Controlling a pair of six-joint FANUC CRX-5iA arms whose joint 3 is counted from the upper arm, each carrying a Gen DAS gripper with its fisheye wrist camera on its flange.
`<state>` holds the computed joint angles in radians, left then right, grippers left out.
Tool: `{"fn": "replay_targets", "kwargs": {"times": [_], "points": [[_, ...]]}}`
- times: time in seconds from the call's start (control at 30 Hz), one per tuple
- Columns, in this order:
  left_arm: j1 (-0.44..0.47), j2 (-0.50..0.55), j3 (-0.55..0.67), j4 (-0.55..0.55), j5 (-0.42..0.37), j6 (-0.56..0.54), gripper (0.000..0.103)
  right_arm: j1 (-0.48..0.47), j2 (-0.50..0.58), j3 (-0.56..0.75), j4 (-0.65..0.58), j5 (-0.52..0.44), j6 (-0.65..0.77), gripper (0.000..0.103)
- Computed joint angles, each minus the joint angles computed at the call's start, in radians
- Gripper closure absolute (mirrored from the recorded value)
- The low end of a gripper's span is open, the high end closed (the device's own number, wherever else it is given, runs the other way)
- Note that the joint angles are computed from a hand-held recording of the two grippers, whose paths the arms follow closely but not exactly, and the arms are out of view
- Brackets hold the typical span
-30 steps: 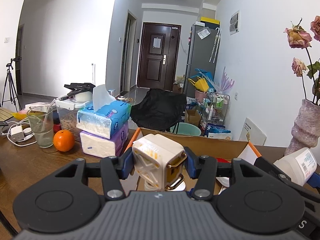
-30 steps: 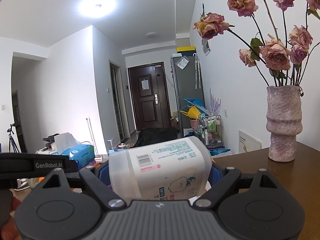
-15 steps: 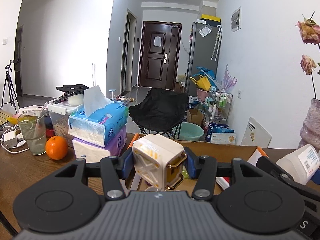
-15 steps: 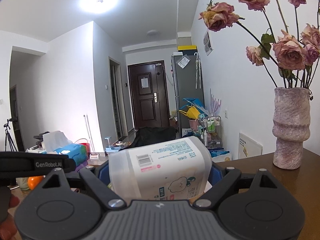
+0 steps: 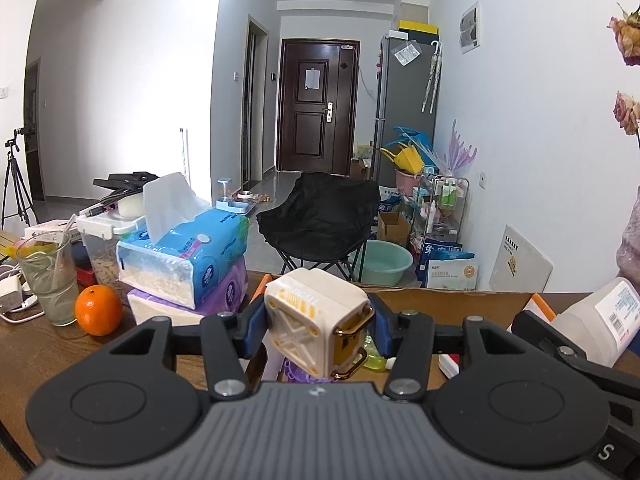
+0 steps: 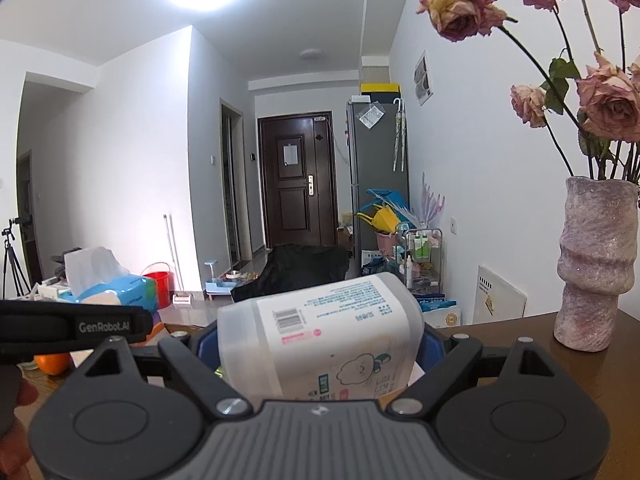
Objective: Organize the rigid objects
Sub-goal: 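Carry the plug adapter with the left tool while the right carries the jug to the box, then open the left gripper to drop the plug adapter while the right drops the jug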
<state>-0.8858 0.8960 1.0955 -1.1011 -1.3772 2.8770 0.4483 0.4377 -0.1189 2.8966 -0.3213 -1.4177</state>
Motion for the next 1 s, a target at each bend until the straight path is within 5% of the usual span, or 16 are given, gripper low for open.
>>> {"fn": "replay_targets", "kwargs": {"times": [0.67, 0.9, 0.97, 1.0], "points": [[0.052, 0.053, 0.059, 0.068, 0.0, -0.083, 0.05, 0.024, 0.074, 0.075, -0.203, 0.08, 0.26, 0.014], [0.057, 0.055, 0.059, 0.073, -0.009, -0.085, 0.05, 0.046, 0.085, 0.066, -0.403, 0.09, 0.448, 0.013], [0.052, 0.045, 0.044, 0.061, -0.003, -0.077, 0.043, 0.056, 0.081, 0.054, -0.479, 0.087, 0.524, 0.013], [0.047, 0.039, 0.035, 0.051, -0.001, -0.073, 0.028, 0.061, 0.078, 0.047, -0.507, 0.087, 0.558, 0.013]]}}
